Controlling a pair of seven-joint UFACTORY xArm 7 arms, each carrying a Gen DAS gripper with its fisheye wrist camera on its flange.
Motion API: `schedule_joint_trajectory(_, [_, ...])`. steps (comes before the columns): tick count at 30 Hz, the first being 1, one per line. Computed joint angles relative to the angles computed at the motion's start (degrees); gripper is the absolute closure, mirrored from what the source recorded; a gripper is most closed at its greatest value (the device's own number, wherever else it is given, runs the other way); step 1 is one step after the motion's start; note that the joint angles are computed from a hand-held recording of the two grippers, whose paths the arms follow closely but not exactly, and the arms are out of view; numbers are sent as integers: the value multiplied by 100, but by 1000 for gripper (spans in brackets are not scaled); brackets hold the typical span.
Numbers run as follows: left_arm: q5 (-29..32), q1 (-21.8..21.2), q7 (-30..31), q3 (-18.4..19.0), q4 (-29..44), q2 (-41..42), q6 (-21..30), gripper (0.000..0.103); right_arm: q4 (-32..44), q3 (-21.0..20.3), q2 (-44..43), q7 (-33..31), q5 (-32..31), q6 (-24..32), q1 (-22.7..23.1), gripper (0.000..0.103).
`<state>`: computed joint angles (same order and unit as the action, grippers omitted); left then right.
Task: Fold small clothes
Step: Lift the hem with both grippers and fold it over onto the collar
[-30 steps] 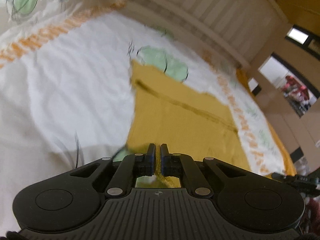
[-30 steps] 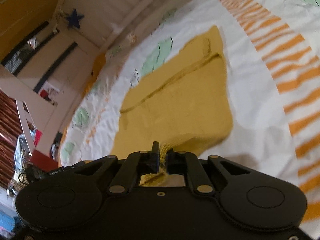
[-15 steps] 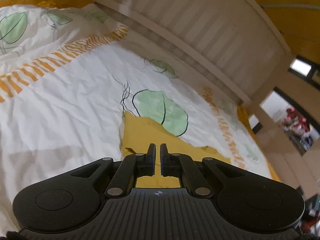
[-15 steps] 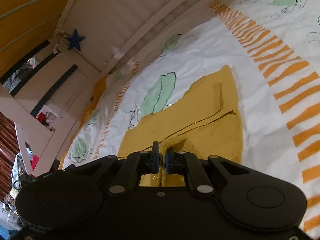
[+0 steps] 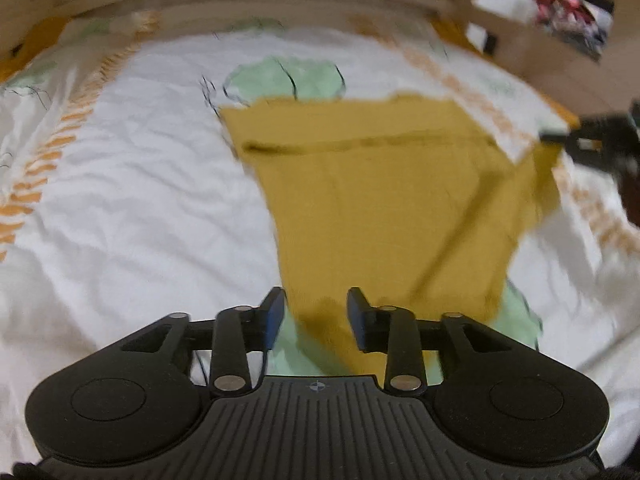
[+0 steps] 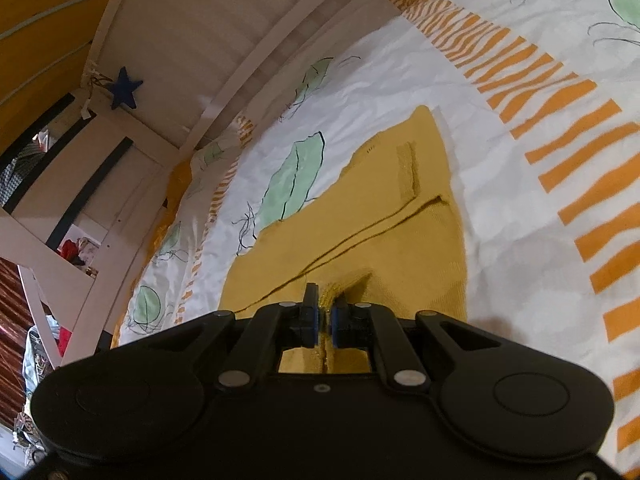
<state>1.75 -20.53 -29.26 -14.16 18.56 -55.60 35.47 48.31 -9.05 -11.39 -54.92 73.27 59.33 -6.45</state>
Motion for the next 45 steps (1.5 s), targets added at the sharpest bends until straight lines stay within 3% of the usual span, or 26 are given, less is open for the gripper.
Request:
schedule_joint_trajectory(6, [-979, -508, -343, 547, -424, -460, 200, 47, -153, 6, -126, 55, -83, -30, 20, 89])
schedule_joint_trajectory(11, [-1100, -421, -675, 358, -465, -247, -241, 41, -211, -7, -172, 62, -149, -81, 50, 89])
schedule_joint_trajectory(17, [-1419, -755, -578, 705, -454, 363, -859, 42, -258, -44, -203, 77, -175, -97, 55, 89])
schedule_joint_trajectory(19, [-1411, -699, -641, 640, -435, 430, -869, 45, -256, -50, -200, 57, -194, -91, 57, 89])
schedule_joint_trajectory(23, [-1303, -573, -850, 422, -491, 374, -1029, 100, -272, -62, -179, -14, -181, -81, 58, 89])
schedule_joint_trajectory(26, [-1379, -669, -967, 504, -640, 356, -1563, 100, -314, -62, -192, -50, -116, -100, 53, 89])
schedule_joint_trajectory(29, [-1368, -485, -1328, 449, -734, 326, -2106, 100, -365, -67, -274, -134, -10, -144, 55, 89])
schedule_joint_trajectory(33, [-1280, -208, -1553, 642, -631, 584, -2879, 100, -252, -106, -295, -234, 196, -136, 76, 89])
schedule_joint_trajectory(40, [-900, 531, -1545, 698, 233, 1955, -4199, 100, 287, 0, 127, -410, 711, -321, 129, 89])
schedule_joint_trajectory(45, [-814, 692, -1469, 901, 907, 3025, -4759, 100, 869, 205, 800, -365, 1171, -540, 87, 89])
